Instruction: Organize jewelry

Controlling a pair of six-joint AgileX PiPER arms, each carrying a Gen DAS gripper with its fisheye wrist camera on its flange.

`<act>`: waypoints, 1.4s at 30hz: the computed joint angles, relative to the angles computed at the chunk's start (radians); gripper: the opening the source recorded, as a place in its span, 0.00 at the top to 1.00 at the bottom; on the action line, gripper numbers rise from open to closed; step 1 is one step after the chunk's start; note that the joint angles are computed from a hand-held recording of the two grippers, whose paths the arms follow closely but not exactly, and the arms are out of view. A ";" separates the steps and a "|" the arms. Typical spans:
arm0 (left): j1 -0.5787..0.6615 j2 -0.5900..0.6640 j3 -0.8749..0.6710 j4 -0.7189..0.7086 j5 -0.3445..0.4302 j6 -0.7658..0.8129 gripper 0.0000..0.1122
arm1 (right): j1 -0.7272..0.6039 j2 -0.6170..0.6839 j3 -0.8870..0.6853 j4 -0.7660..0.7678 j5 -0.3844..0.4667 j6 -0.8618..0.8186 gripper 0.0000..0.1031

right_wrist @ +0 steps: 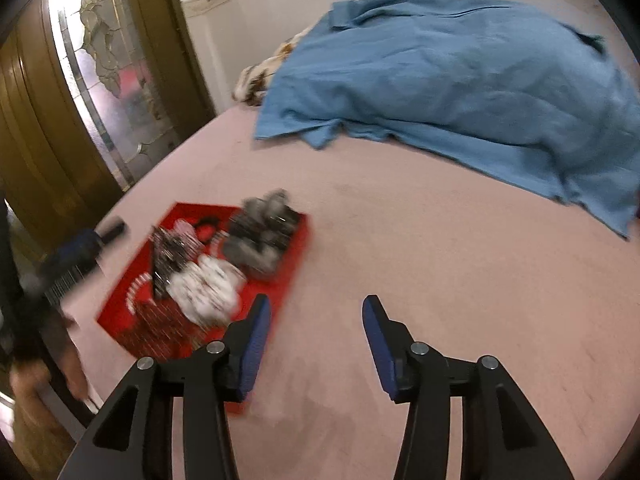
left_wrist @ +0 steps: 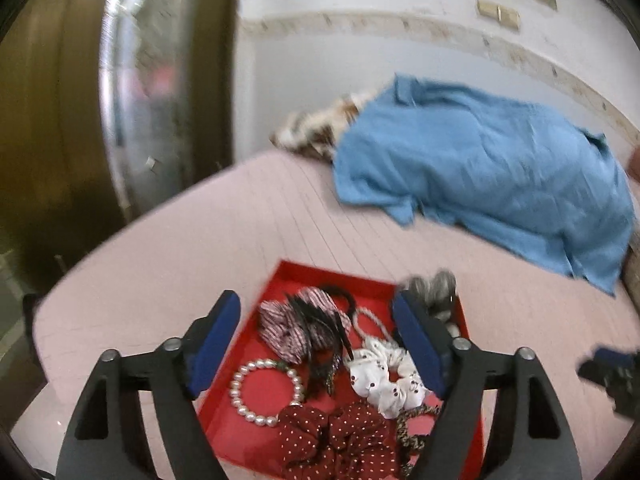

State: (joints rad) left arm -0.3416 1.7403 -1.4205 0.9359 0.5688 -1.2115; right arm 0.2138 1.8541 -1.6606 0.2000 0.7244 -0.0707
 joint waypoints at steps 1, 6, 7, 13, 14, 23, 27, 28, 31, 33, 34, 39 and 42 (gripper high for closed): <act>-0.031 -0.020 0.027 0.083 0.031 -0.086 0.23 | -0.019 -0.048 0.077 0.003 -0.035 -0.014 0.49; -0.267 -0.099 0.166 0.408 0.297 -0.351 0.08 | -0.123 -0.222 0.360 0.081 -0.160 -0.101 0.41; -0.296 -0.103 0.163 0.395 0.324 -0.327 0.08 | -0.143 -0.248 0.408 0.094 -0.182 -0.116 0.41; -0.510 -0.097 0.092 0.312 0.492 -0.209 0.08 | -0.162 -0.367 0.628 0.042 -0.340 -0.152 0.40; -0.545 -0.096 0.086 0.329 0.526 -0.227 0.08 | -0.160 -0.387 0.662 0.042 -0.370 -0.162 0.38; -0.652 -0.083 -0.018 0.223 0.548 -0.237 0.08 | -0.244 -0.519 0.866 0.385 -0.519 -0.515 0.30; -0.663 -0.042 -0.052 0.170 0.592 -0.228 0.08 | -0.287 -0.524 0.895 0.490 -0.518 -0.611 0.30; -0.667 -0.039 -0.050 0.164 0.595 -0.233 0.08 | -0.293 -0.522 0.896 0.491 -0.515 -0.609 0.30; -0.680 -0.024 -0.050 0.152 0.614 -0.239 0.08 | -0.301 -0.524 0.898 0.501 -0.510 -0.613 0.30; -0.678 -0.021 -0.045 0.134 0.608 -0.237 0.08 | -0.294 -0.533 0.905 0.493 -0.520 -0.609 0.30; -0.674 -0.021 -0.043 0.124 0.604 -0.234 0.08 | -0.282 -0.537 0.910 0.460 -0.534 -0.577 0.29; -0.661 -0.013 -0.022 0.084 0.589 -0.224 0.08 | -0.209 -0.559 0.937 0.089 -0.593 -0.221 0.25; -0.649 -0.007 -0.003 0.059 0.575 -0.219 0.08 | -0.181 -0.555 0.942 -0.065 -0.599 -0.072 0.24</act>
